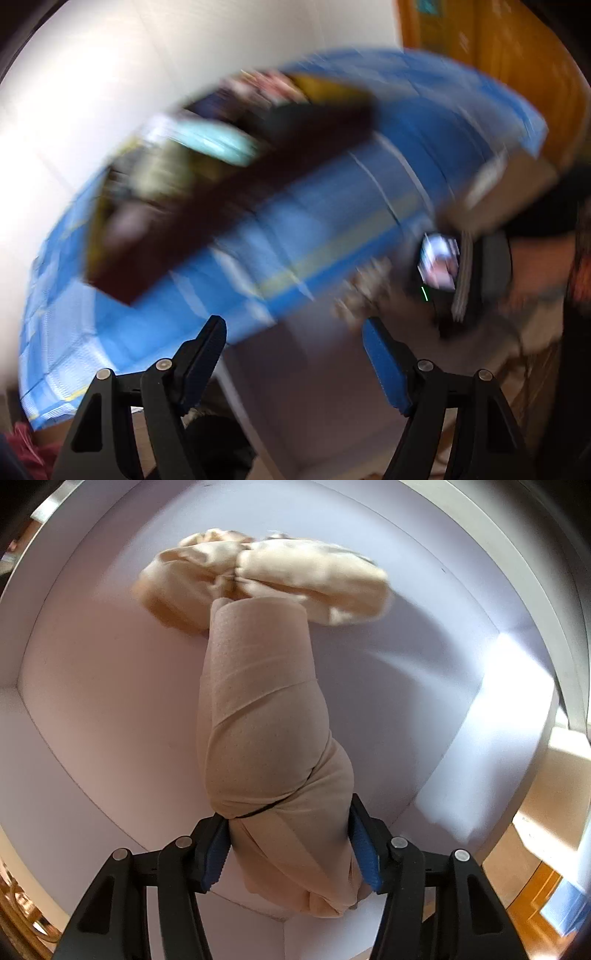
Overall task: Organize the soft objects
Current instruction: 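Return the left gripper to the shelf and grasp the beige knotted bundle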
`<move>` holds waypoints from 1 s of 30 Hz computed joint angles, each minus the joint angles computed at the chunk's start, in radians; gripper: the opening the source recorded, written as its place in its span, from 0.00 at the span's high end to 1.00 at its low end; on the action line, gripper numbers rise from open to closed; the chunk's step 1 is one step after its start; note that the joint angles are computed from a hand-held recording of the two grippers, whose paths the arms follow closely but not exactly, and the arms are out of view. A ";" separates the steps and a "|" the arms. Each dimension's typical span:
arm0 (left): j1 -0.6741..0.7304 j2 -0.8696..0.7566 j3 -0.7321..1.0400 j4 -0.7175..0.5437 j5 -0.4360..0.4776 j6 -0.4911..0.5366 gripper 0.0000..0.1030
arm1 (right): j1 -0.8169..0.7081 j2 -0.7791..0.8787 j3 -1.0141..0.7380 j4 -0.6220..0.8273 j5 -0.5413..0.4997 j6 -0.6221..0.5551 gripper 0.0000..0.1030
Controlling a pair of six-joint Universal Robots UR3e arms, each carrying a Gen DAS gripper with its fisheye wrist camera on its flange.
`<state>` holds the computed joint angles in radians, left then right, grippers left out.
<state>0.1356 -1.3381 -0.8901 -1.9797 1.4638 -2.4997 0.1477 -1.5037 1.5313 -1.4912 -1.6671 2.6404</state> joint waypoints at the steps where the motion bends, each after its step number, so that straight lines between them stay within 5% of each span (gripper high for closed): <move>1: -0.055 0.004 -0.066 0.023 0.036 -0.022 0.25 | -0.005 -0.001 0.000 0.004 0.001 0.005 0.43; 9: -0.299 0.027 -0.557 0.292 0.200 -0.083 0.26 | -0.029 0.007 -0.016 0.034 0.014 0.026 0.43; 18: -0.255 -0.064 -0.765 0.613 0.110 -0.238 0.28 | -0.062 0.032 -0.044 0.053 0.036 0.035 0.43; 24: -0.267 -0.148 -0.808 0.748 0.090 -0.244 0.29 | -0.079 0.028 -0.044 0.060 0.045 0.031 0.43; 26: -0.275 -0.183 -0.795 0.762 0.092 -0.254 0.35 | -0.077 0.031 -0.048 0.061 0.044 0.031 0.43; 28: -0.277 -0.217 -0.770 0.739 0.093 -0.261 0.63 | -0.073 0.029 -0.045 0.061 0.045 0.036 0.43; 30: -0.264 -0.231 -0.759 0.723 0.078 -0.281 0.68 | -0.074 0.021 -0.032 0.053 0.044 0.033 0.43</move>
